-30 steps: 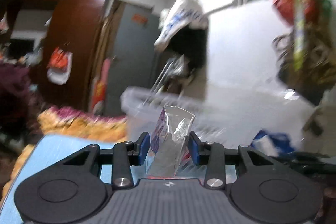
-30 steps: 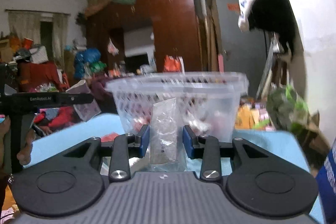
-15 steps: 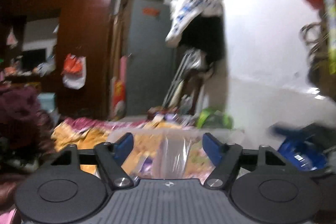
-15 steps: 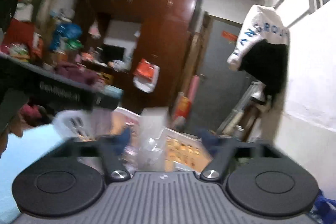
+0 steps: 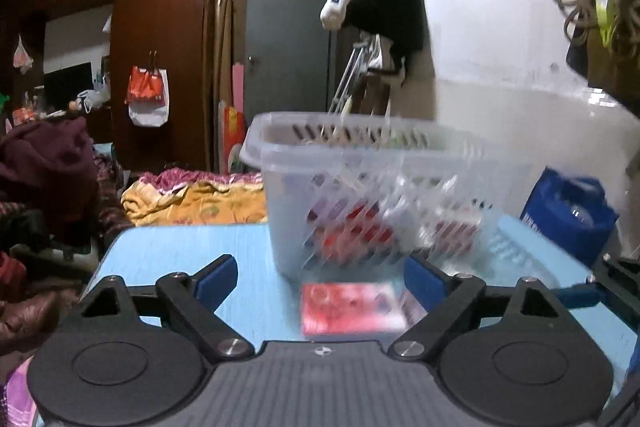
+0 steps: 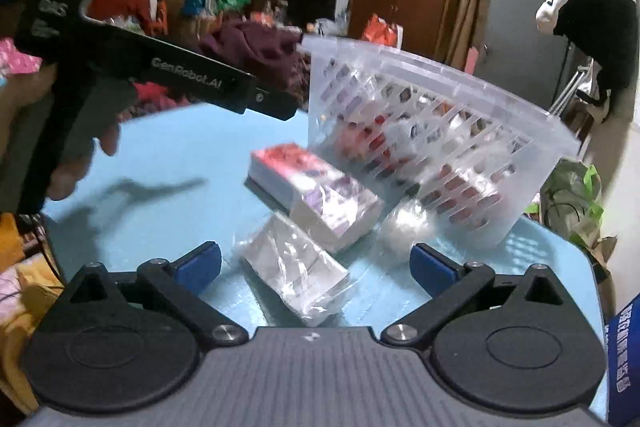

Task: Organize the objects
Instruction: 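Grasp the pink-and-white box with the left tool while the right tool grasps a bagged white pack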

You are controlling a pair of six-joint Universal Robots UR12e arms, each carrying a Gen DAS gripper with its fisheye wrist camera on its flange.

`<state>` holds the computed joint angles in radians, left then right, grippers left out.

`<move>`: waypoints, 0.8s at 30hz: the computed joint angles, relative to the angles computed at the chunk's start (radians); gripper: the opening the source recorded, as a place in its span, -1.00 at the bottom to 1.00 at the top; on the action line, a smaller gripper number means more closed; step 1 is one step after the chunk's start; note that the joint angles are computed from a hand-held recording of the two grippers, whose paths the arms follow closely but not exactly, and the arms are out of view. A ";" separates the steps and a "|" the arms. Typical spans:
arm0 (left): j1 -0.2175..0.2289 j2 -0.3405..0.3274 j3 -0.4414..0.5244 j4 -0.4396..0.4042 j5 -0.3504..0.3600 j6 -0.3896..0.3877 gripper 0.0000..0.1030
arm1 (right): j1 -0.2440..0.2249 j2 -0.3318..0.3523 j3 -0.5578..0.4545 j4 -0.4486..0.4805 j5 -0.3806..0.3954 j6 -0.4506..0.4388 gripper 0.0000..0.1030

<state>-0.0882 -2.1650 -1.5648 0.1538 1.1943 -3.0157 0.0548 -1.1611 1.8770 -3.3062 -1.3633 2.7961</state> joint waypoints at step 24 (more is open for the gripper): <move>-0.052 -0.018 0.019 -0.098 0.078 0.064 0.42 | -0.110 0.008 0.071 -0.168 0.170 0.182 -0.17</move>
<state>-0.1398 -2.1830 -1.5462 0.0556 1.2725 -2.9516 -0.0550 -1.1533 1.9475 -3.4742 -1.1936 2.9786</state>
